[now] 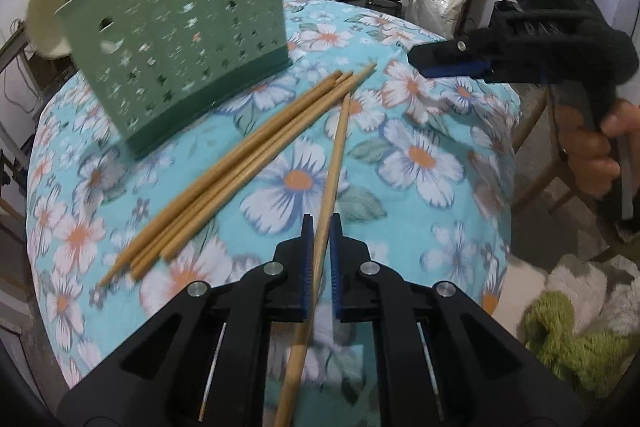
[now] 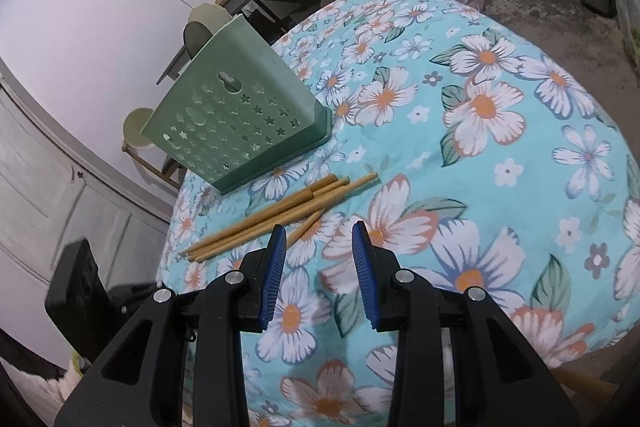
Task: Organize utensils
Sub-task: 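Grasp another chopstick with the right tool and lift it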
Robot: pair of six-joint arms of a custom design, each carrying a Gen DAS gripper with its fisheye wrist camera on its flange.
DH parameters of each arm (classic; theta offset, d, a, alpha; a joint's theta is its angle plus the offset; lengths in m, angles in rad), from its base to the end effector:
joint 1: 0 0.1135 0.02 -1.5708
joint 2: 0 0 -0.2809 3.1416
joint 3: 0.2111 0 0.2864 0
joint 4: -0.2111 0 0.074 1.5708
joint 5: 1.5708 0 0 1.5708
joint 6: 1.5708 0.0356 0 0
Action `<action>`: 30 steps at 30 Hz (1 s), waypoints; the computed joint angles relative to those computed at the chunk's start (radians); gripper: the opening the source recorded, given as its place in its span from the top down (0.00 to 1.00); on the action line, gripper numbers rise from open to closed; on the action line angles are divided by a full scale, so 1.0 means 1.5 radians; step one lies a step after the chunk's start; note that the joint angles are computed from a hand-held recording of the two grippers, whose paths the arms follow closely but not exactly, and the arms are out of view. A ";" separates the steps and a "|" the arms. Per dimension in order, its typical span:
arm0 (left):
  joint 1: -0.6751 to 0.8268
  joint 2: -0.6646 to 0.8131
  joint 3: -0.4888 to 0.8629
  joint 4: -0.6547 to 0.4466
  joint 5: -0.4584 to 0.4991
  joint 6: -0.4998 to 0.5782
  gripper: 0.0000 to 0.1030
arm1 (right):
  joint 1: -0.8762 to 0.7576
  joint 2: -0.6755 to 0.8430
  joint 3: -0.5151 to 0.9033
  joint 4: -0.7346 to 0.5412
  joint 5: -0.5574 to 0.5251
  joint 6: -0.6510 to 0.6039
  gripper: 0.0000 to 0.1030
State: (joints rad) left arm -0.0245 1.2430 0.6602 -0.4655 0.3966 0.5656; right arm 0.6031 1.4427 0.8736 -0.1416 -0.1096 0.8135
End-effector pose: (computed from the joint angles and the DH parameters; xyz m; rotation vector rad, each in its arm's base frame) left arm 0.2493 -0.0199 0.1828 0.8625 2.3723 -0.3080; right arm 0.2739 0.1934 0.2204 0.1943 2.4218 0.8259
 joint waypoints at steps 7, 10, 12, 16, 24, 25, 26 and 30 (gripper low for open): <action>0.057 -0.011 -0.008 -0.022 0.032 0.030 0.93 | -0.051 0.056 -0.019 0.109 -0.094 0.103 0.73; 0.063 -0.013 -0.012 -0.019 0.035 0.048 0.93 | -0.077 0.084 -0.030 0.155 -0.124 0.163 0.76; 0.067 -0.014 -0.014 -0.019 0.037 0.073 0.93 | -0.087 0.099 -0.031 0.175 -0.135 0.192 0.77; 0.084 -0.028 -0.018 -0.037 0.047 0.137 0.93 | -0.096 0.121 -0.020 0.195 -0.141 0.226 0.77; 0.126 -0.027 -0.003 -0.098 0.077 0.231 0.94 | -0.094 0.143 -0.021 0.231 -0.135 0.262 0.89; 0.130 -0.029 -0.003 -0.105 0.080 0.238 0.94 | -0.093 0.137 -0.027 0.237 -0.135 0.264 0.89; 0.134 -0.028 -0.001 -0.110 0.083 0.244 0.94 | -0.094 0.135 -0.030 0.240 -0.138 0.265 0.89; 0.144 -0.023 0.006 -0.123 0.090 0.253 0.93 | -0.102 0.129 -0.047 0.262 -0.156 0.280 0.90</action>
State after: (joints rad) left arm 0.1915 1.2081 0.6689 -0.6493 0.5320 0.9450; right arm 0.4508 1.6360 0.8025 0.2510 -0.3439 1.2331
